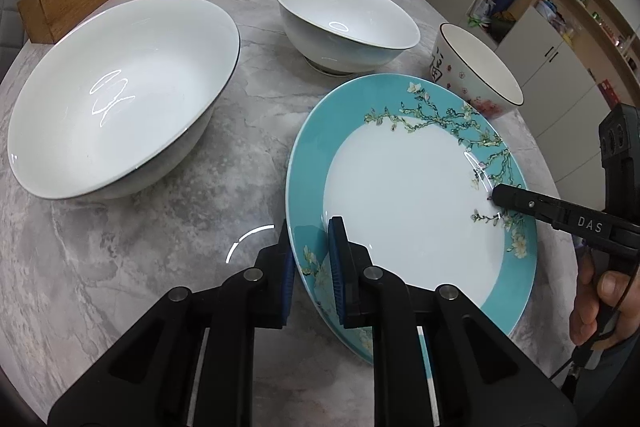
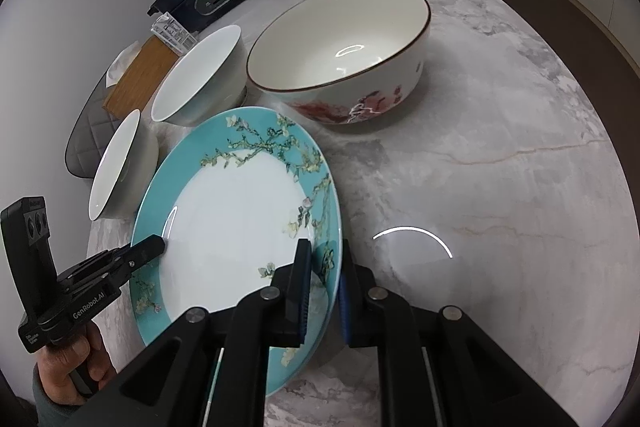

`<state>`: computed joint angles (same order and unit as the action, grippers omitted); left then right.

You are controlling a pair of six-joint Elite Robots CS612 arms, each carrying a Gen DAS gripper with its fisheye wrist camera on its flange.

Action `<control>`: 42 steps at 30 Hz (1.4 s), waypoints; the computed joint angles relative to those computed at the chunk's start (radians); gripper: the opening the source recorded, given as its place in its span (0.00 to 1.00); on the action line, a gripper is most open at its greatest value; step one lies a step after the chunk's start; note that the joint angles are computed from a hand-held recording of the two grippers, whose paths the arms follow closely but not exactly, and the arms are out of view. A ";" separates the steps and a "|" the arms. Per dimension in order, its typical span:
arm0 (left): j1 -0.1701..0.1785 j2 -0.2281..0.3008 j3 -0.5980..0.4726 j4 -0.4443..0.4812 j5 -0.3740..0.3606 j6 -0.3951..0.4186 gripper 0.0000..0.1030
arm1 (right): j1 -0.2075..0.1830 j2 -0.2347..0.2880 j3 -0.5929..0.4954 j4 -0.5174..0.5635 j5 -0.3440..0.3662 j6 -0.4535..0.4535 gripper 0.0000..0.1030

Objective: Organize plates and bowls
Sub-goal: 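Close the left gripper on the teal plate rim while the right gripper holds it, then lift and carry the teal floral plate with both grippers over the plate stack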

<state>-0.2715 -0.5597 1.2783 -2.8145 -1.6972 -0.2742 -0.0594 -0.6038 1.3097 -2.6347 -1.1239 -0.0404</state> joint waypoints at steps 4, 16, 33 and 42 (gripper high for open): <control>0.002 -0.002 0.004 -0.001 -0.009 -0.007 0.14 | -0.002 -0.012 0.015 -0.011 0.004 0.004 0.12; -0.008 -0.047 0.085 -0.086 0.024 0.011 0.14 | -0.006 -0.059 0.075 -0.042 0.033 -0.015 0.12; -0.031 -0.195 0.328 -0.255 0.074 -0.004 0.13 | -0.009 -0.179 0.259 -0.153 0.102 -0.073 0.11; -0.043 -0.267 0.491 -0.354 0.086 -0.047 0.13 | -0.010 -0.248 0.398 -0.234 0.132 -0.115 0.12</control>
